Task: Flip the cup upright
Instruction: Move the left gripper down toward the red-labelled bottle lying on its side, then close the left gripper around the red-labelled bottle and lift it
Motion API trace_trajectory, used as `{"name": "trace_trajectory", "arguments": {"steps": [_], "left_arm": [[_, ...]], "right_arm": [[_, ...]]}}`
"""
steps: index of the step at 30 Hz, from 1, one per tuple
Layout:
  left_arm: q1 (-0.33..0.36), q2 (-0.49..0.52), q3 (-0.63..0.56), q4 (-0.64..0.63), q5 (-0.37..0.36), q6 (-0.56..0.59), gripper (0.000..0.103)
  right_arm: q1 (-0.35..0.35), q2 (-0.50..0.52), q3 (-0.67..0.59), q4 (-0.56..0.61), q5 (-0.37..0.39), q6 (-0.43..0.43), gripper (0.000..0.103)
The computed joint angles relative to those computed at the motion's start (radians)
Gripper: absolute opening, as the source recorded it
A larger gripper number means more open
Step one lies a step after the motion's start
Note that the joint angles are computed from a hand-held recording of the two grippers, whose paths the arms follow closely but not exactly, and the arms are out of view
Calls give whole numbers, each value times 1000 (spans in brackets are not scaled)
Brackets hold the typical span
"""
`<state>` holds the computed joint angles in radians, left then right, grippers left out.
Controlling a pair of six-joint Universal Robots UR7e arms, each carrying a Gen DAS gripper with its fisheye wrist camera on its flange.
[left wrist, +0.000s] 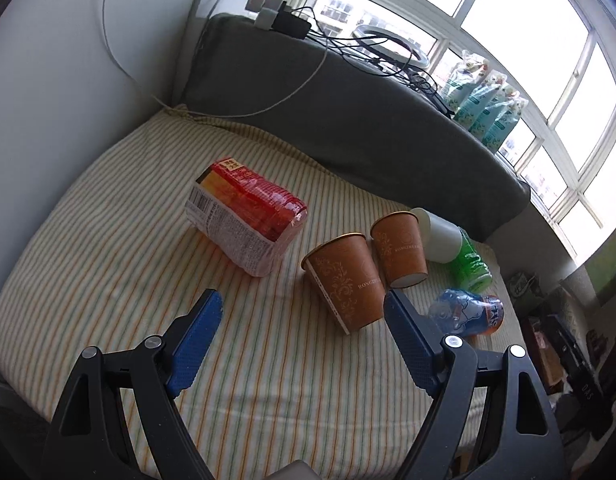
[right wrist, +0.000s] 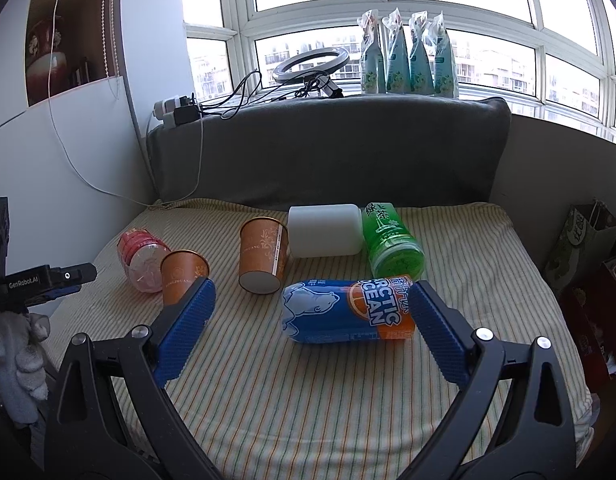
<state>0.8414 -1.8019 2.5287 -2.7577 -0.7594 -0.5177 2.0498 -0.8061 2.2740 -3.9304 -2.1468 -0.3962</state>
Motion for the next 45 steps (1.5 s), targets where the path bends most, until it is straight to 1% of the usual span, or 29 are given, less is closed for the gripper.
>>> {"name": "trace_trajectory", "arguments": {"steps": [5, 9, 10, 12, 13, 15, 17, 20, 23, 28, 31, 33, 36, 39, 42, 43, 45], "left_arm": [[132, 42, -79, -24, -159, -93, 83], [183, 91, -130, -42, -169, -148, 83], [201, 102, -143, -45, -181, -167, 83], [248, 127, -179, -46, -237, -192, 83], [265, 141, -198, -38, -252, -206, 83], [286, 165, -225, -28, -254, -232, 83], [309, 185, -248, -30, -280, -257, 83], [333, 211, -273, -21, -300, -316, 83], [358, 240, -293, -31, -342, -352, 83], [367, 288, -314, -60, -325, -386, 83], [376, 308, -326, -55, -308, -422, 83], [387, 313, -323, -75, -310, -418, 86], [393, 330, -335, -77, -324, -422, 86], [418, 351, -347, -86, -382, -448, 90], [449, 380, -359, -127, -439, -459, 91], [450, 386, -357, -141, -441, -463, 91], [441, 399, -357, -160, -431, -448, 86]], "right_arm": [[-10, 13, -12, 17, 13, -8, 99], [-19, 22, -19, 15, 18, -16, 99], [-22, 23, -20, 16, 21, -16, 99], [-27, 21, -19, 20, 27, -15, 99], [-29, 21, -20, 19, 28, -16, 99], [-32, 23, -20, 13, 30, -19, 99], [-36, 24, -21, 10, 30, -18, 99], [-43, 23, -21, 9, 33, -14, 99], [-50, 24, -25, 8, 34, -12, 99], [-57, 28, -29, 8, 38, -18, 99], [-59, 31, -29, -1, 32, -23, 99], [-64, 29, -27, -7, 35, -21, 99], [-74, 24, -25, -8, 40, -16, 99], [-79, 24, -25, -11, 42, -16, 99], [-81, 26, -27, -12, 39, -18, 99], [-80, 27, -28, -14, 35, -20, 99], [-80, 29, -29, -21, 30, -26, 99]]}}
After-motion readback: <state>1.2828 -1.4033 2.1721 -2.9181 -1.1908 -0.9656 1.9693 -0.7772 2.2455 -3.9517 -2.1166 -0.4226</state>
